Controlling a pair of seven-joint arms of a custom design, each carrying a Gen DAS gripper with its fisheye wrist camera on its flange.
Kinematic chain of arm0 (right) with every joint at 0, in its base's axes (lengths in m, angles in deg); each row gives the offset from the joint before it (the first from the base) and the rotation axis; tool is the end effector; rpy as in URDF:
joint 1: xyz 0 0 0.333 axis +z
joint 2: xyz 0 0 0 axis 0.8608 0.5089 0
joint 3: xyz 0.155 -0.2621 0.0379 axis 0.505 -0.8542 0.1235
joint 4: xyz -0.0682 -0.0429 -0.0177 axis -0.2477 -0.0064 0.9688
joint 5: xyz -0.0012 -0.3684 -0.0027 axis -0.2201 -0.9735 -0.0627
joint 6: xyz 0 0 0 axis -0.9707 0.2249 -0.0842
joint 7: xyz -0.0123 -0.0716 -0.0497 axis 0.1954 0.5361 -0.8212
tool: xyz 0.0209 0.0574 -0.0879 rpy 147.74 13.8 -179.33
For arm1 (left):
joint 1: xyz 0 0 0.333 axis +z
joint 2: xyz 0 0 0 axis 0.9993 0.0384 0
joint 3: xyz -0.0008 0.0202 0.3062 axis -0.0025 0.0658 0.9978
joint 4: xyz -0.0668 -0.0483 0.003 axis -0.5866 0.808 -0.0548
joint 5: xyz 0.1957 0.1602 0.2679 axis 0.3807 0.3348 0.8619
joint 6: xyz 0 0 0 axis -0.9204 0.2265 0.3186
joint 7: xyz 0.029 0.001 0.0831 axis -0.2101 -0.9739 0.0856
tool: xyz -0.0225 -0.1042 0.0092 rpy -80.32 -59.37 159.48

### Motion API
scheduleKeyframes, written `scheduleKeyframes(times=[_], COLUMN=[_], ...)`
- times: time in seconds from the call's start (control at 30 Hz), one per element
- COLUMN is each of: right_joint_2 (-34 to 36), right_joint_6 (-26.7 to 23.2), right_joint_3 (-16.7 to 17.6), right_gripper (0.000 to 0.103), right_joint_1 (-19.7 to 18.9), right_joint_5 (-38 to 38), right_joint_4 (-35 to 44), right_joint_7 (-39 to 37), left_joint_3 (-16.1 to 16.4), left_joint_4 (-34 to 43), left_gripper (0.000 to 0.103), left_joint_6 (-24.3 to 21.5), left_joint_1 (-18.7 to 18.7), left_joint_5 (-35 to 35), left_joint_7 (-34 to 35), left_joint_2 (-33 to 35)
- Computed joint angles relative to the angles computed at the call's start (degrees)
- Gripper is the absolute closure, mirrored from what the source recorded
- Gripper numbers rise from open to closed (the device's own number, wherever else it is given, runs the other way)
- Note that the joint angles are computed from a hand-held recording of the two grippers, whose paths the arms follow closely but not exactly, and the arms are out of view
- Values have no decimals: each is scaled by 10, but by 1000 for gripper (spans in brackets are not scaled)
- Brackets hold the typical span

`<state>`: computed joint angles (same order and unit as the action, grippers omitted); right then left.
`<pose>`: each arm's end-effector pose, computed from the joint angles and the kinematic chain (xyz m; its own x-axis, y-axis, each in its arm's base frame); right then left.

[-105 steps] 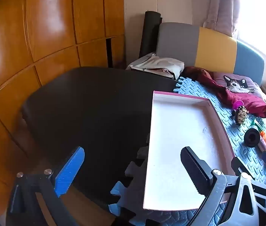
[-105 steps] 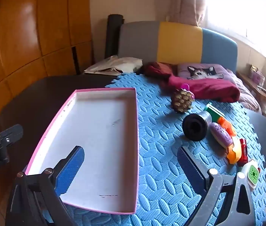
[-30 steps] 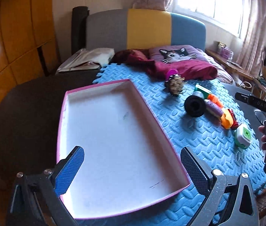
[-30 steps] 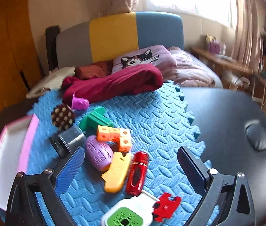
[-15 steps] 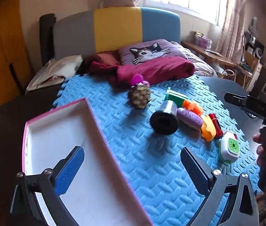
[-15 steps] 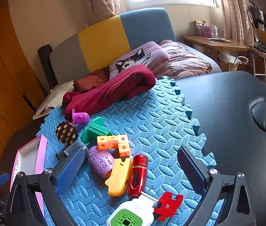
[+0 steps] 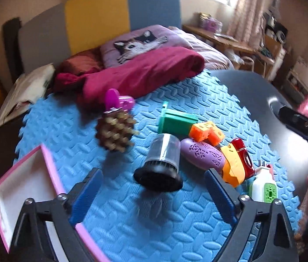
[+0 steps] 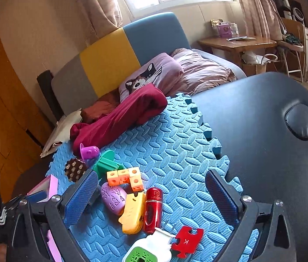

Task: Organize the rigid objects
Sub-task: 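Grasp the black-capped clear cup with the left tool, then lift the cup with the left tool while the right tool grasps the white green-capped bottle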

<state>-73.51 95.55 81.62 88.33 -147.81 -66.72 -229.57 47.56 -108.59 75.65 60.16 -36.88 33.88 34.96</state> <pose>0.4912 0.3541 0.4536 -0.2588 -0.8741 -0.4111 -0.5546 0.4830 -0.6776 0.5989 -0.4110 0.4630 -0.5329 -0.8460 0.0166 -0.6970 0.4278 -0.5754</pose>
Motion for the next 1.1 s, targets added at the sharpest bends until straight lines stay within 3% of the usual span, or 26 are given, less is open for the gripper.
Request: scheduleKeyframes(times=[0.13,0.23,0.33,0.57,0.77,1.03,1.1], right_joint_2=[-1,-4,-11,-14,-4,19,22], right_joint_6=[4,3,6,55,99,108,111], right_joint_3=[-1,-2,-3,-6,-9,-1,0], right_gripper=[2,2,2,19,21,31,37], right_joint_1=[0,0,-4,-25,-36,-29,-23], right_joint_5=[-6,-13,-26,-15,33,156,185], right_joint_4=[-2,-5,-14,-34,-44,-32,-32], right_joint_7=[8,18,46,78,53,-93,-124], left_joint_3=[-5,-2,2,5,-11,-21,-30], left_joint_4=[98,160,203,31,-137,-248,-276], left_gripper=[21,26,45,45,45,46,46], left_joint_6=[-59,-95,-130,-3,109,152,164], left_joint_1=[-7,-15,-19,-9,9,12,17], left_joint_5=[0,-3,-14,-29,-41,-51,-60], left_joint_7=[35,52,50,14,-3,-23,-17], left_joint_2=[65,108,140,50,-54,-122,-138])
